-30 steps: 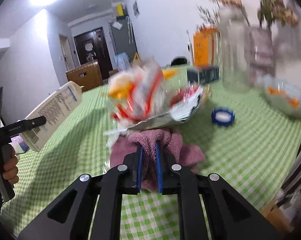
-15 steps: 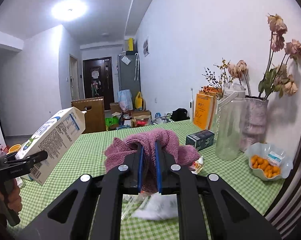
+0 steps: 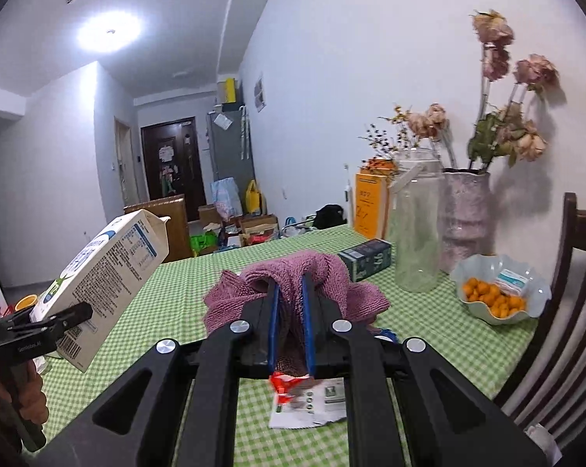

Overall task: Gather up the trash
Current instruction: 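Carry the milk carton and pink cloth with both tools to the cardboard box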

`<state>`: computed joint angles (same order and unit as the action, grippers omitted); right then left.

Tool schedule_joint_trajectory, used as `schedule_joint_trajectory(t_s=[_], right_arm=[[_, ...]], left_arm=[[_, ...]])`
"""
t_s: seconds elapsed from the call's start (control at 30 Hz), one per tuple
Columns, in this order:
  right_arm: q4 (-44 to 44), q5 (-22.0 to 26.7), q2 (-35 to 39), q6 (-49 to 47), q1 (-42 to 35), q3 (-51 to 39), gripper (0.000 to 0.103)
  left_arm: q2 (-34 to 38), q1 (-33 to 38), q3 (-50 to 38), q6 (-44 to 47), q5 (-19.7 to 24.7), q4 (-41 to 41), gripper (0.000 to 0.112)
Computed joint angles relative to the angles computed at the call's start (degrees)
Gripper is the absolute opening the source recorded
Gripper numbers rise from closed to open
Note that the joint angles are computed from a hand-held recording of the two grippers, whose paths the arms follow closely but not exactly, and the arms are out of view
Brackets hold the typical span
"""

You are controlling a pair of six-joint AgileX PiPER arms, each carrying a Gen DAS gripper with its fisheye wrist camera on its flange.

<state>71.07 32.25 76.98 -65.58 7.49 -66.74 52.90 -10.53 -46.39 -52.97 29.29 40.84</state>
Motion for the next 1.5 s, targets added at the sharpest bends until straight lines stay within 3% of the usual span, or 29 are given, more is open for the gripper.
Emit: schedule_joint_trajectory(t_s=[0.27, 0.6, 0.7, 0.8, 0.93, 1.07, 1.2, 1.37, 1.5], right_arm=[[2.36, 6.13, -4.91, -4.13, -13.53, 4.58, 0.011], [0.45, 15.65, -6.72, -7.43, -35.46, 9.79, 0.011], [-1.30, 17.78, -6.97, -8.55, -43.05, 11.86, 0.011], [-6.03, 17.70, -6.57, -10.09, -48.33, 14.33, 0.011], [-17.03, 13.37, -3.79, -5.10, -50.93, 16.99, 0.011], [-25.48, 8.46, 1.08, -0.76, -50.90, 18.70, 0.011], [-35.43, 2.85, 4.79, 5.87, -47.63, 19.44, 0.012], [-40.90, 2.56, 8.86, 8.97, -46.91, 18.57, 0.013], [-42.43, 1.71, 11.13, 9.27, -47.70, 19.35, 0.015]], left_arm=[[6.14, -11.55, -3.03, -11.07, 3.43, 8.31, 0.070], [21.27, -27.28, -9.53, -17.96, -0.40, 13.16, 0.070], [27.64, -30.06, -13.94, -10.53, -3.90, 5.29, 0.070], [33.62, -32.59, -18.86, 3.93, -4.47, -7.52, 0.070], [43.77, -35.94, -27.49, 19.47, 1.81, -22.92, 0.070], [49.40, -34.83, -30.75, 33.05, 4.71, -39.91, 0.070], [53.82, -35.04, -35.41, 39.73, 11.47, -46.50, 0.070], [60.13, -35.17, -44.40, 43.94, 22.31, -51.36, 0.071], [66.51, -36.21, -52.89, 42.80, 29.85, -50.24, 0.072]])
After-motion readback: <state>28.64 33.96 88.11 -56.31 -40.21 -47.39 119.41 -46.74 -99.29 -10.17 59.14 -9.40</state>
